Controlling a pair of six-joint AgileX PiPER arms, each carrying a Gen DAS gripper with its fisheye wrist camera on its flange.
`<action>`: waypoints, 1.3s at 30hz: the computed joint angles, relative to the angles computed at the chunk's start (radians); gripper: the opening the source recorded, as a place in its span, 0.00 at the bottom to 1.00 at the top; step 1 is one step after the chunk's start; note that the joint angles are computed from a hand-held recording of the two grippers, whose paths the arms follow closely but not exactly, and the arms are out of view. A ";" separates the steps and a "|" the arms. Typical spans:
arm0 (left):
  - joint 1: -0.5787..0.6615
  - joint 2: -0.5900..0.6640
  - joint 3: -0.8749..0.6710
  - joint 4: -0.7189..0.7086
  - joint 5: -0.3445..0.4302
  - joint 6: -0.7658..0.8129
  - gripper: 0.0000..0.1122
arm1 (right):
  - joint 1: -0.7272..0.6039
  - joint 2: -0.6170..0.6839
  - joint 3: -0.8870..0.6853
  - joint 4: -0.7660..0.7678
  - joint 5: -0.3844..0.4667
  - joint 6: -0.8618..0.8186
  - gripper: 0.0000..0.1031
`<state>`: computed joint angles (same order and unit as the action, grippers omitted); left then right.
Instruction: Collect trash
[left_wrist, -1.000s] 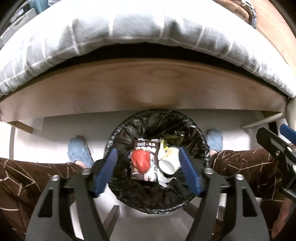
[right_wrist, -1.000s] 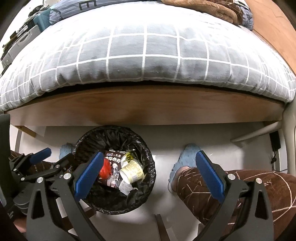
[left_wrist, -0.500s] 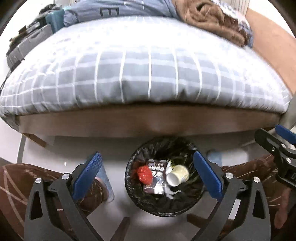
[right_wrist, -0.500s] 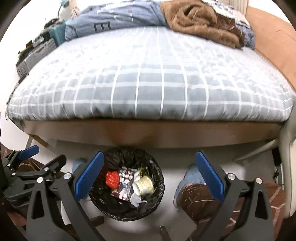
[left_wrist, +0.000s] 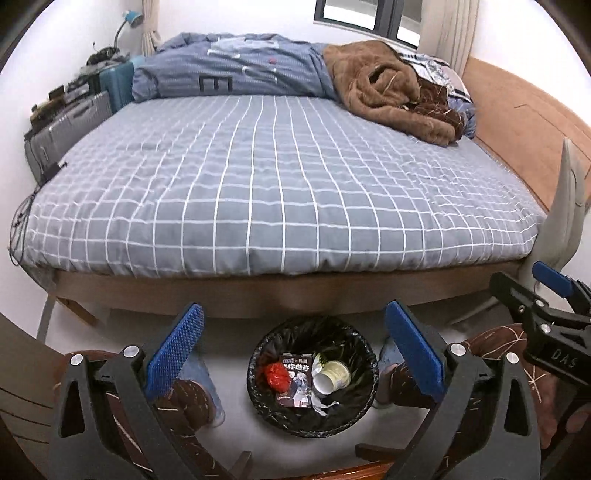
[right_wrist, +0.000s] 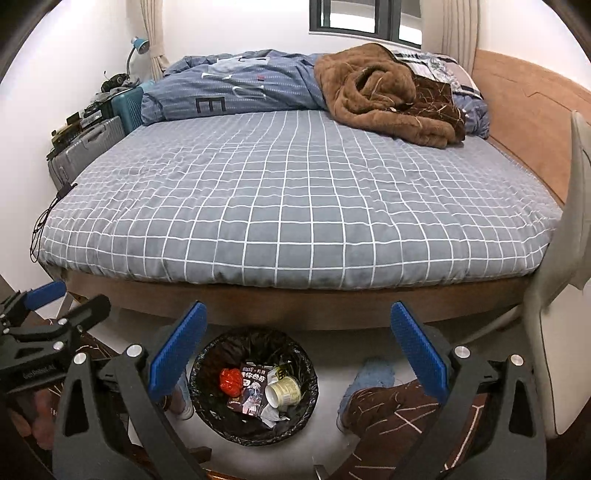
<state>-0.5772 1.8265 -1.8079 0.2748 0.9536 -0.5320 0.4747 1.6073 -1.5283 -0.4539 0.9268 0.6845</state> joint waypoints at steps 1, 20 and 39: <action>-0.003 -0.005 -0.002 0.009 0.001 -0.002 0.87 | 0.006 -0.004 0.003 -0.006 0.000 0.005 0.93; -0.002 -0.009 -0.018 0.015 0.016 0.011 0.87 | 0.002 0.011 -0.004 -0.003 0.013 0.006 0.93; -0.004 -0.001 -0.030 0.012 0.024 0.017 0.87 | -0.004 0.016 -0.012 0.011 0.014 -0.003 0.93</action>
<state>-0.5809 1.8252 -1.8381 0.2865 0.9773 -0.5151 0.4705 1.6235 -1.5404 -0.4430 0.9409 0.6816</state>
